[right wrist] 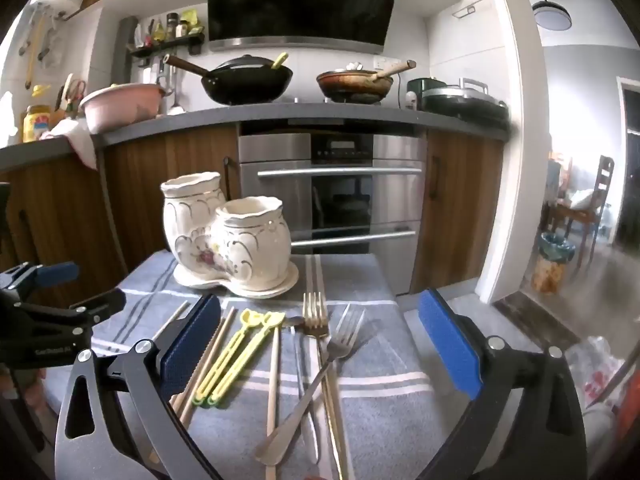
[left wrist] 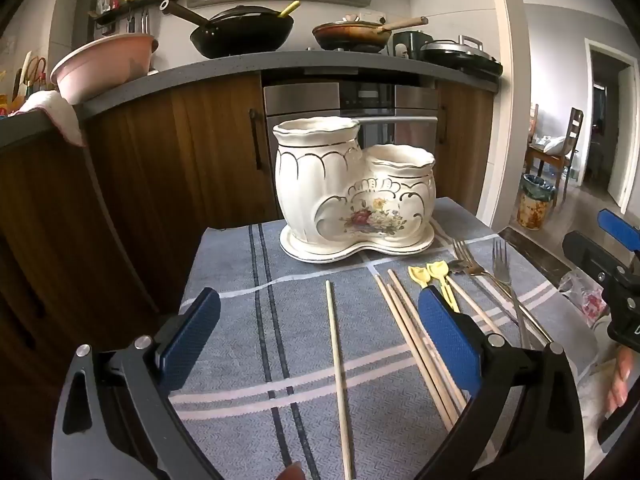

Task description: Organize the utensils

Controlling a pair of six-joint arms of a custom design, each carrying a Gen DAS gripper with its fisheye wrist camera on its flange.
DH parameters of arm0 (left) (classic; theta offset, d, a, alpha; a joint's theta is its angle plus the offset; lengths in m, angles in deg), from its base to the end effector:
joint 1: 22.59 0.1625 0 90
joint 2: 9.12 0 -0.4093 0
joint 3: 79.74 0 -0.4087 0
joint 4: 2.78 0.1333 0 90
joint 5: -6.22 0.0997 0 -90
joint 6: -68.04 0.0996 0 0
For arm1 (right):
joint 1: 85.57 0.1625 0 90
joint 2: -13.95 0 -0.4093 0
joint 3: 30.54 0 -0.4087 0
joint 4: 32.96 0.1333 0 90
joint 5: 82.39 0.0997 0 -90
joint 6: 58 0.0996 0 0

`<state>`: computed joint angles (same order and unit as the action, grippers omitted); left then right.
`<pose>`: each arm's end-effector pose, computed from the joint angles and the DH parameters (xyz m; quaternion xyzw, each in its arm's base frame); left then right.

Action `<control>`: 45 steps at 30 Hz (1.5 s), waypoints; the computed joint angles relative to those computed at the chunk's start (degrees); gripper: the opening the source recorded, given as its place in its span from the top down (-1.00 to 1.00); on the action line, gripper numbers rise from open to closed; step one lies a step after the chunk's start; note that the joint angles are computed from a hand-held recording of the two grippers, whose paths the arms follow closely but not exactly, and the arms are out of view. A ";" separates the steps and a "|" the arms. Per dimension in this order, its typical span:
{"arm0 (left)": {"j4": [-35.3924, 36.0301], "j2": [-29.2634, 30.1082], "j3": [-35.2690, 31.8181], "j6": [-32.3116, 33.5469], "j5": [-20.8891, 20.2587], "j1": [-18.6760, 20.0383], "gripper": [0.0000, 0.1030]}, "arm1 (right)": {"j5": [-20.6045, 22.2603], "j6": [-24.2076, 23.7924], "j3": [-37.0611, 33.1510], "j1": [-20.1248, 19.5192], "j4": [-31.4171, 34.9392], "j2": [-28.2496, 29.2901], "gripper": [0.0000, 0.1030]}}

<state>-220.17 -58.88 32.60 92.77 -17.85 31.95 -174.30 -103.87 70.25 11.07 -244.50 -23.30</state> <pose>-0.1259 -0.5633 0.1851 0.1029 0.7591 -0.4906 0.4153 0.2037 -0.6258 0.0762 0.3796 -0.7879 0.4517 0.1765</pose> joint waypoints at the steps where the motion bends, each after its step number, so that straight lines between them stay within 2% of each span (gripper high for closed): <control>1: -0.15 0.02 -0.01 0.07 -0.03 0.00 -0.90 | -0.08 -0.05 -0.04 0.02 -0.03 0.03 -0.91; 45: 0.87 0.30 -0.30 -0.55 0.00 0.21 -0.90 | -0.37 -0.29 -0.35 0.02 0.04 0.36 -0.91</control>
<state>-219.30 -58.58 32.29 92.21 -17.85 32.16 -174.67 -104.16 69.90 11.09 -244.46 -22.93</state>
